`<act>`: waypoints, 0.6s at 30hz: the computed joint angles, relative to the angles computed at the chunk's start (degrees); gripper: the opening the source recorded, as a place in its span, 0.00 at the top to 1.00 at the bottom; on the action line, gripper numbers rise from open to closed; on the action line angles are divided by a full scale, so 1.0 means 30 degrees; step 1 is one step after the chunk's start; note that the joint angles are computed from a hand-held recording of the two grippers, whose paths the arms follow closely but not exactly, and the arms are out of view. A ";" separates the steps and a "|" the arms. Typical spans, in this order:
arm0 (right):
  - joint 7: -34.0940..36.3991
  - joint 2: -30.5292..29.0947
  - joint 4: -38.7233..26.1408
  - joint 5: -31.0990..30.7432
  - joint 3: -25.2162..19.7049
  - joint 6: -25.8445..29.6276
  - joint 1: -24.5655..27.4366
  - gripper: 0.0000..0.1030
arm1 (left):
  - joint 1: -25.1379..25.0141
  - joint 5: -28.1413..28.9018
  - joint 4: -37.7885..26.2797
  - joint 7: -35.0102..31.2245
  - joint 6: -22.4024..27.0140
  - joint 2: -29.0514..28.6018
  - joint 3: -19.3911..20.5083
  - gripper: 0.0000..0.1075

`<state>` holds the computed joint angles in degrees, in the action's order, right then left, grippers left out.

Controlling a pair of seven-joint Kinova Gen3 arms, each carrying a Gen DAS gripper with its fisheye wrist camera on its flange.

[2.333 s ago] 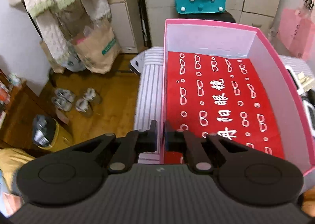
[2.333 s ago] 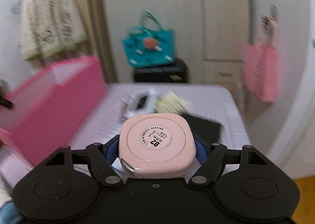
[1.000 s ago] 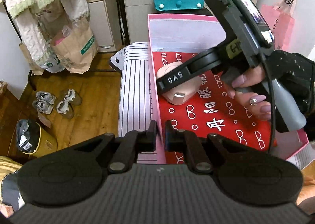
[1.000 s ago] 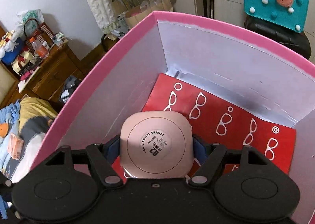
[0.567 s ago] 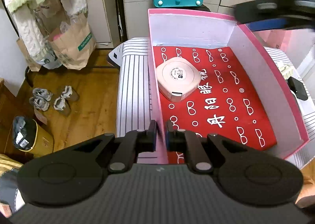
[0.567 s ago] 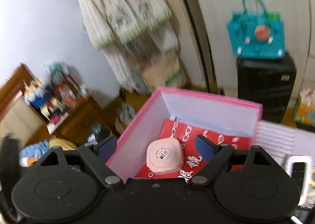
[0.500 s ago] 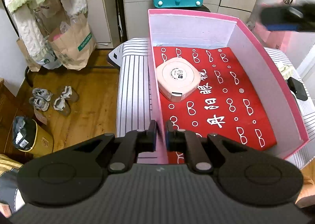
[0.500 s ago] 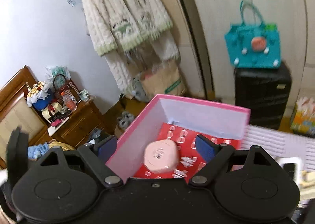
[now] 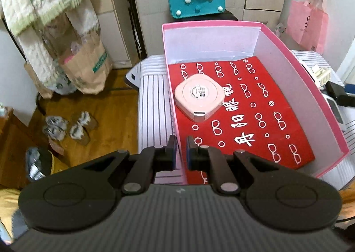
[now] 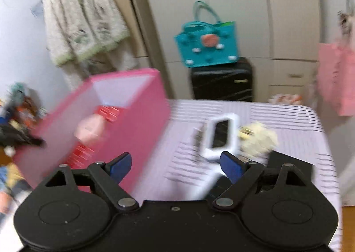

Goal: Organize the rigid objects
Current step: 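Grasp the white pocket wifi router with the right gripper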

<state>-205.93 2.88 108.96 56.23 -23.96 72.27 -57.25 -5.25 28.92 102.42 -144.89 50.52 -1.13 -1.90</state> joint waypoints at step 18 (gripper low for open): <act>-0.4520 -0.0043 0.1703 -0.1721 0.0619 -0.2333 0.0401 0.13 | 0.0984 -0.1470 0.1039 0.0366 -0.2202 -0.0723 0.0177 0.95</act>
<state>-219.49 2.75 114.07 51.06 -22.10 65.27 -56.04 -2.29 24.51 105.53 -143.79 43.91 -3.30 -1.37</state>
